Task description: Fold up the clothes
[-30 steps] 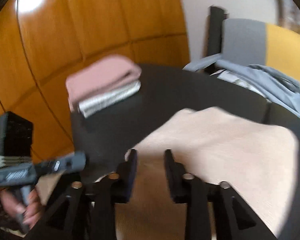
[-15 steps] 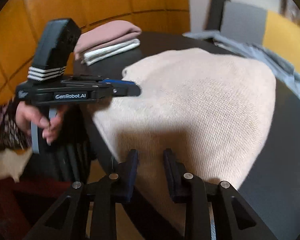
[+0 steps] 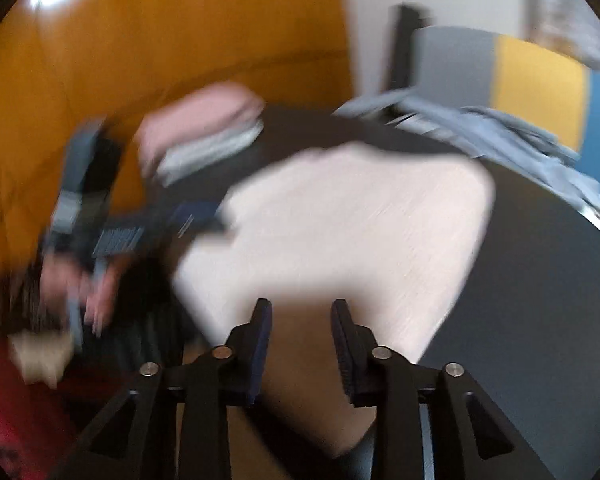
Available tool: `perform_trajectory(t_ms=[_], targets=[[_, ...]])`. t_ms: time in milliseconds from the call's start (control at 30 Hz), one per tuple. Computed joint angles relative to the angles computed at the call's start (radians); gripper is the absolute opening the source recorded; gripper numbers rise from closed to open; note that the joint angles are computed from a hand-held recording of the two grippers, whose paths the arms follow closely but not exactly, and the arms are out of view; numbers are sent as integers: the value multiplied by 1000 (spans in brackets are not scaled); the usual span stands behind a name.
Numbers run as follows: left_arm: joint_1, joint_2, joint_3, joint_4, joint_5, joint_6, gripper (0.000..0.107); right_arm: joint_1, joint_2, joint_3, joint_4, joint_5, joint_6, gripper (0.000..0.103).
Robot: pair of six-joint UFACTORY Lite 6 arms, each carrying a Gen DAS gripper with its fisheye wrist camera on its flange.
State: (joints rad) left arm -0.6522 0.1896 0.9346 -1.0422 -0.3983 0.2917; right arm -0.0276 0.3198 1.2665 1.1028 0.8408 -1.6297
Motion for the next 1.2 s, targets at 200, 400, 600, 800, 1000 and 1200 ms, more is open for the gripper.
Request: perform_trajectory(t_ms=[200,400,600,800,1000,1200], targets=[[93,154,160,-307,65,334,17,80,377,532,-154,-92,505,43],[31,147,53,-260,-82,262,17,236,229,244,-169,-413,175,47],[-36,72,-11,-411,-128,397,19,186,232,248,4,-356,48,50],[18,-63,-37,-195,-105,155,19,99,251,334,122,-167,186,49],[90,204,294,-510,15,645,19,185,365,473,-43,-174,326,34],[73,195,125,-325,-27,358,22,298,233,201,42,-373,-44,35]])
